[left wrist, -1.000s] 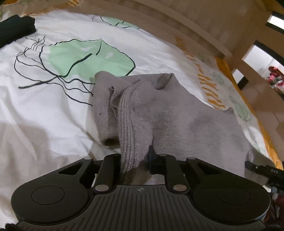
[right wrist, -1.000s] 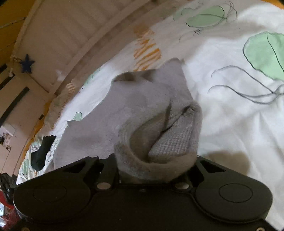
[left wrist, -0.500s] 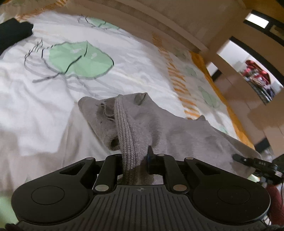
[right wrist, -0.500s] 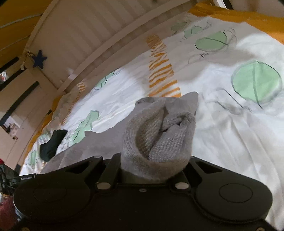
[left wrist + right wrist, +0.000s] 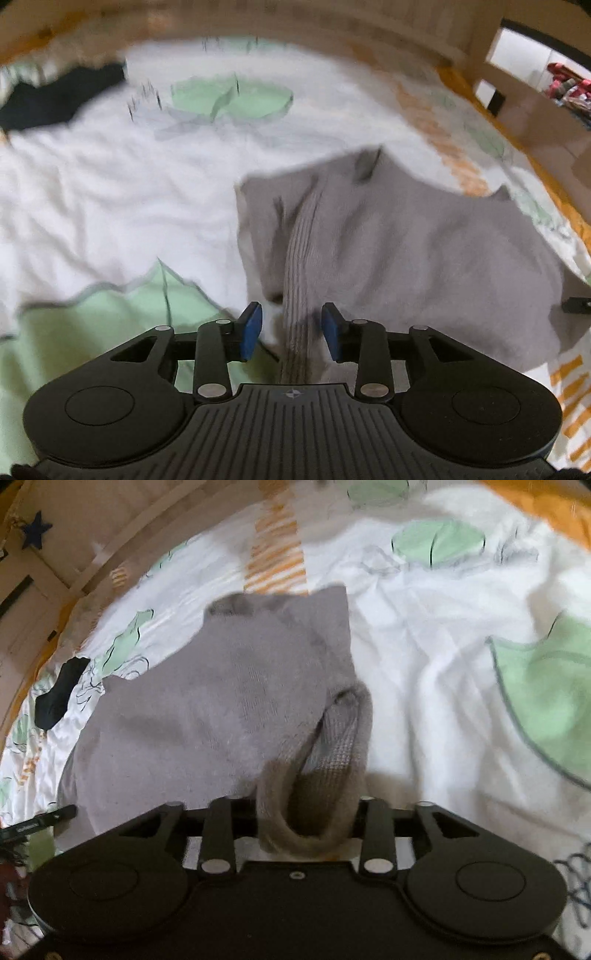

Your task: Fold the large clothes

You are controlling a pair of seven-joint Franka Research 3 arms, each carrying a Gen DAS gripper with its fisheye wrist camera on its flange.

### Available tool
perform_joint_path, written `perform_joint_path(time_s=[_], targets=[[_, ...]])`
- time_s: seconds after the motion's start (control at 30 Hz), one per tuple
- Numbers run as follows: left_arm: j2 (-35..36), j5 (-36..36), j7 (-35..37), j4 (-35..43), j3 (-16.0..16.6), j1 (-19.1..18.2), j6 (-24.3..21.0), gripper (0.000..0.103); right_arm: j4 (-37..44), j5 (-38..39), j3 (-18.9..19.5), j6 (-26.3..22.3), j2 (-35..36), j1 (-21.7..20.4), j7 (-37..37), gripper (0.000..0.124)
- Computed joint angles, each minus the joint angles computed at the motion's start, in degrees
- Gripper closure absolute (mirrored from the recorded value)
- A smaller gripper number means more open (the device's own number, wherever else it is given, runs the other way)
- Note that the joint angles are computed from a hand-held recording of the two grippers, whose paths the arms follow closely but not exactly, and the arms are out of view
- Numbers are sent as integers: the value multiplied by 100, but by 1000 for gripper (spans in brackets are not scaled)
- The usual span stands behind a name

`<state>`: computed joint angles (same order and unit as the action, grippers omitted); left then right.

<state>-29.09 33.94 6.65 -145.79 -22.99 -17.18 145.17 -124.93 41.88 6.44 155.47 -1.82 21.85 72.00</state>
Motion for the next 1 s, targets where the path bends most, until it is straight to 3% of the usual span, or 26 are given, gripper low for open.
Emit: perform_joint_path(time_s=[0.1,0.17,0.27,0.47,0.67,0.87,1.0], targets=[[-188,385,-447,164,-336,163,-156,63,-193,325,-13,153,-228,42,-327,57],[-188,617,-736,295,-463,246,-71,43,-277,723,-59,260,-335,100,-651,51],[61,1101,-1186,602,-693,414,101,28,-263,1373,-117,425,-380,202,-1210,38],[1286,1962,-1771,1527,-793,493,378,24,-6,2351,-150,349,-188,199,-1922,22],[2276,2842,-2210,2272,-684,268,331,24,295,3062,-122,99,68,35,-2419,21],[2850,3275,-2501,2691,-360,-152,312,24,816,2427,-71,-110,606,-182,-1847,21],[3183,3500,-2817,2825,-53,-394,574,24,1190,2063,-9,-495,996,-370,-1521,21]])
